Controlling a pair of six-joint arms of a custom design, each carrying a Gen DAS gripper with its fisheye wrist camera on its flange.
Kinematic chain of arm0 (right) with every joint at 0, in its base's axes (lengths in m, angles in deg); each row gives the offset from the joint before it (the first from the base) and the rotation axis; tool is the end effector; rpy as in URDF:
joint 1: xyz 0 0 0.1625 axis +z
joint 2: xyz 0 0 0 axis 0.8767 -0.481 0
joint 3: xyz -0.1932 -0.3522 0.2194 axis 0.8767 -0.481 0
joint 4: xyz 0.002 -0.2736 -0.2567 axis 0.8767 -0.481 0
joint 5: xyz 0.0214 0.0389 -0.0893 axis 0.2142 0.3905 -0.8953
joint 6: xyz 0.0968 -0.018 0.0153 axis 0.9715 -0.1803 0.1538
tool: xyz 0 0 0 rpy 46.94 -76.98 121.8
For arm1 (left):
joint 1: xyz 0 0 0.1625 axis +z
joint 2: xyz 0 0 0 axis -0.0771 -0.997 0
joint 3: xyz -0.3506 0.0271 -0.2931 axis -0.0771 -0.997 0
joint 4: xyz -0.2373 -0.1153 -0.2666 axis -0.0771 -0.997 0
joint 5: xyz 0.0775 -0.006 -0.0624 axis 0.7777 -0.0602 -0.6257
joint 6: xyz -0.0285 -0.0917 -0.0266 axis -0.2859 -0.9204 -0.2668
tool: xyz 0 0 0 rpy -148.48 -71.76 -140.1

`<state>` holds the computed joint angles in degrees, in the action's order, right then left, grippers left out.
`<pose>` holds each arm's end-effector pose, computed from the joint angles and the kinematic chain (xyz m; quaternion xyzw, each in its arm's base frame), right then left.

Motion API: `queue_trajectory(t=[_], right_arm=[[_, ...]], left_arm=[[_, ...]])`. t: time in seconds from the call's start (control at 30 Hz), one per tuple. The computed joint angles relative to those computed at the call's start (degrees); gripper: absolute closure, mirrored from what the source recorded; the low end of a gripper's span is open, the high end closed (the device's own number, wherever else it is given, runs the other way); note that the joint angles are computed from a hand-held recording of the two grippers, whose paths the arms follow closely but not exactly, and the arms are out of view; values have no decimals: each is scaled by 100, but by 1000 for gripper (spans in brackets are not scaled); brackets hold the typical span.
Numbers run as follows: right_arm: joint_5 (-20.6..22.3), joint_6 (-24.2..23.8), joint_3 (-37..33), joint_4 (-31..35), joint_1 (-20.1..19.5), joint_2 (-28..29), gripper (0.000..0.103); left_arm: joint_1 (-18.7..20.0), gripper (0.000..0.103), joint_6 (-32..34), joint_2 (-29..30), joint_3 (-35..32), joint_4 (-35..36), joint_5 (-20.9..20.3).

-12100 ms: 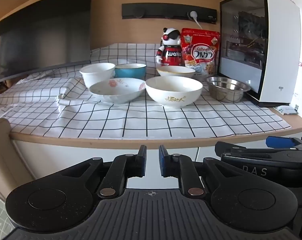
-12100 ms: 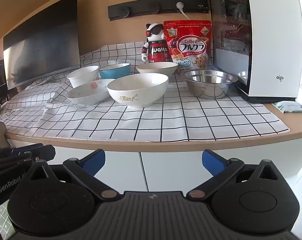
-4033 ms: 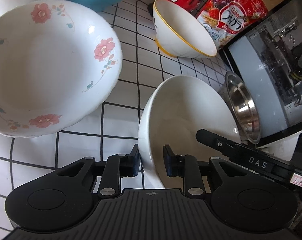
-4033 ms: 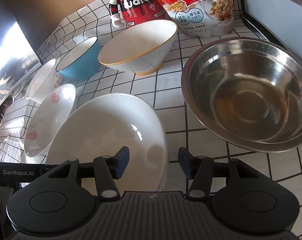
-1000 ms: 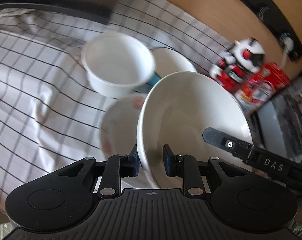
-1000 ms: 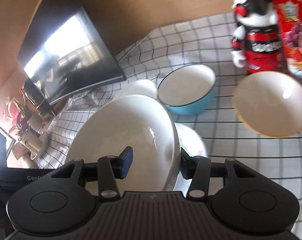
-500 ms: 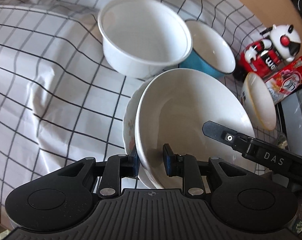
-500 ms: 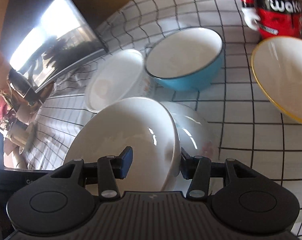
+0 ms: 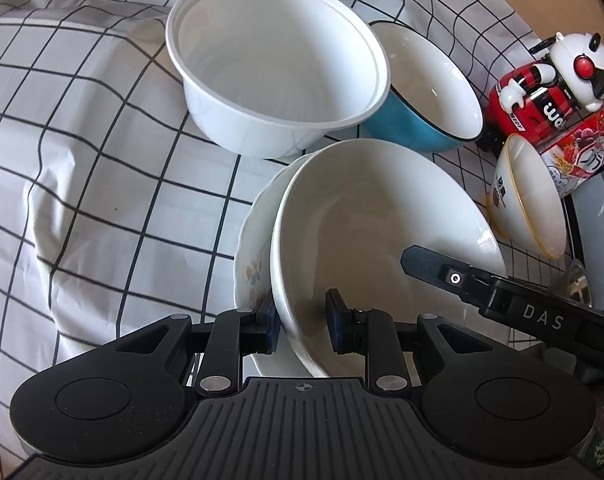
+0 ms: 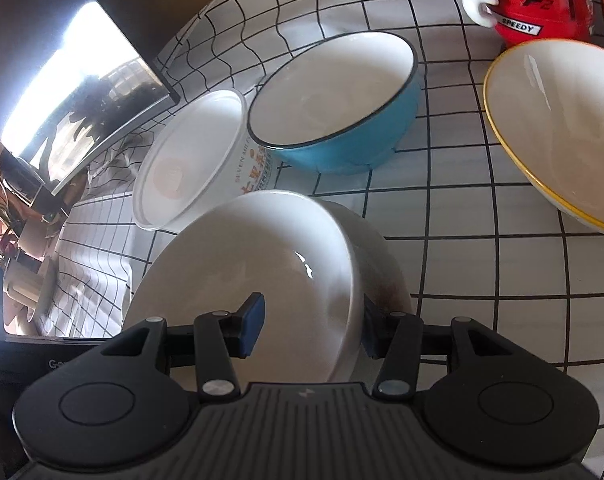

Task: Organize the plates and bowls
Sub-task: 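Carry the white bowl onto the floral bowl and open the left tool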

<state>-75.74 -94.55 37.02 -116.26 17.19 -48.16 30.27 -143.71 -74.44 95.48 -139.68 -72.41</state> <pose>0.0194 -0.5197 0.3241 0.2323 -0.9666 0.0640 0.0875 -0.4150 -0.4167 -0.0191 -0.1736 0.9141 -0.2739 0.2436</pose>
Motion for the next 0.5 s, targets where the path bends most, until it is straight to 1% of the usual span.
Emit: queue_trajectory(t=[0.17,0.33,0.5], right_arm=[[80,-31,13,-7,-33,-4,53],[51,-181,167,-251,-24,-55,53],[52,-143,192,-289,-18,-47,53]], left_arm=[[4,78,-10,20,-46,82,26],[-26,78,181,5,-59,169,3],[-41,79,196,-67,1,107,-80]])
